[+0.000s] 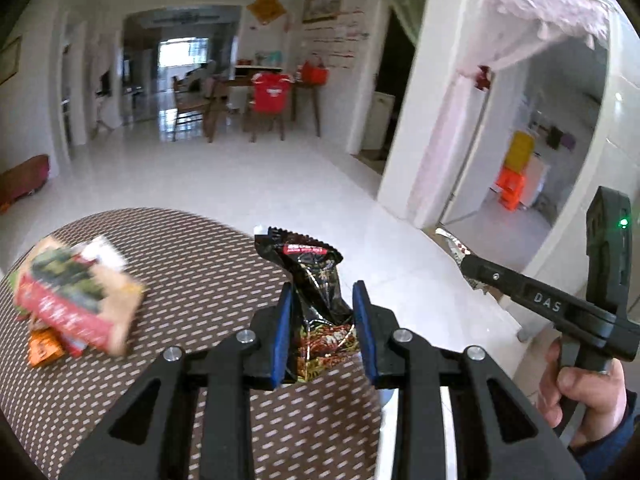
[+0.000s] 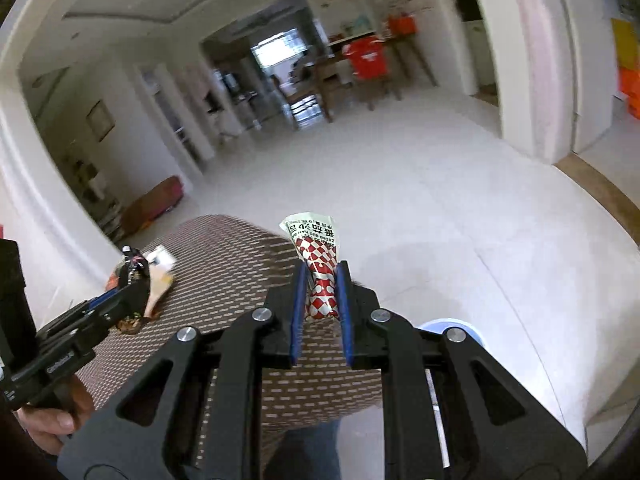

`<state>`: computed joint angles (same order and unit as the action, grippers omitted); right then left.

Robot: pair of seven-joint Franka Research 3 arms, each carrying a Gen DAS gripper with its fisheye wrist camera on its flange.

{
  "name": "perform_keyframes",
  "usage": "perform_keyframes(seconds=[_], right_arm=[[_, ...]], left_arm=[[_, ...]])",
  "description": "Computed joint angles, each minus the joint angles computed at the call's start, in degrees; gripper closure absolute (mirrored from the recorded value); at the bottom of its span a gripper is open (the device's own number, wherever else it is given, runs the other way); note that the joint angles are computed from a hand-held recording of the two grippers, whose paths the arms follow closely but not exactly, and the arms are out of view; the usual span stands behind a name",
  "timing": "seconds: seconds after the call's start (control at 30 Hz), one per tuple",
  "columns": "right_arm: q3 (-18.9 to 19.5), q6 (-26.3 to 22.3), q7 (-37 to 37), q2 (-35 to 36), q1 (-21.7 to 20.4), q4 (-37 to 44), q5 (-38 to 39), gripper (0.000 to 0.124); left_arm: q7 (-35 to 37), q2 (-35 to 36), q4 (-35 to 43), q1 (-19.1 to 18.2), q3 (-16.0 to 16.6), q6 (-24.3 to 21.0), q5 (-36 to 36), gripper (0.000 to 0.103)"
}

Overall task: Collect trash
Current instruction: 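Carry both wrappers to the blue wastebasket and open both grippers over it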

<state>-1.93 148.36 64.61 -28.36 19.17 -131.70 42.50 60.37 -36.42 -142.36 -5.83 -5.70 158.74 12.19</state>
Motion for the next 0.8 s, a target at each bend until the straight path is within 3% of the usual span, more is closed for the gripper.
perform_keyframes(seconds=[0.23, 0.47, 0.8], right_arm=[[-2.32, -1.08, 0.43, 3.99, -3.21, 1.43, -0.09, 0.109], [-2.49, -2.67, 1.36, 9.83, -5.69, 4.04, 1.25, 0.108], [-0.66, -3.82, 3.53, 18.14, -8.37, 8.77, 0.81, 0.108]], left_arm=[[3.12, 11.30, 7.92, -3.44, -0.30, 0.40, -2.37, 0.074], [9.68, 24.36, 18.07, -6.07, -0.45, -4.00, -8.72, 0.074], [11.88, 35.97, 26.50, -3.20, -3.45, -9.01, -12.08, 0.074]])
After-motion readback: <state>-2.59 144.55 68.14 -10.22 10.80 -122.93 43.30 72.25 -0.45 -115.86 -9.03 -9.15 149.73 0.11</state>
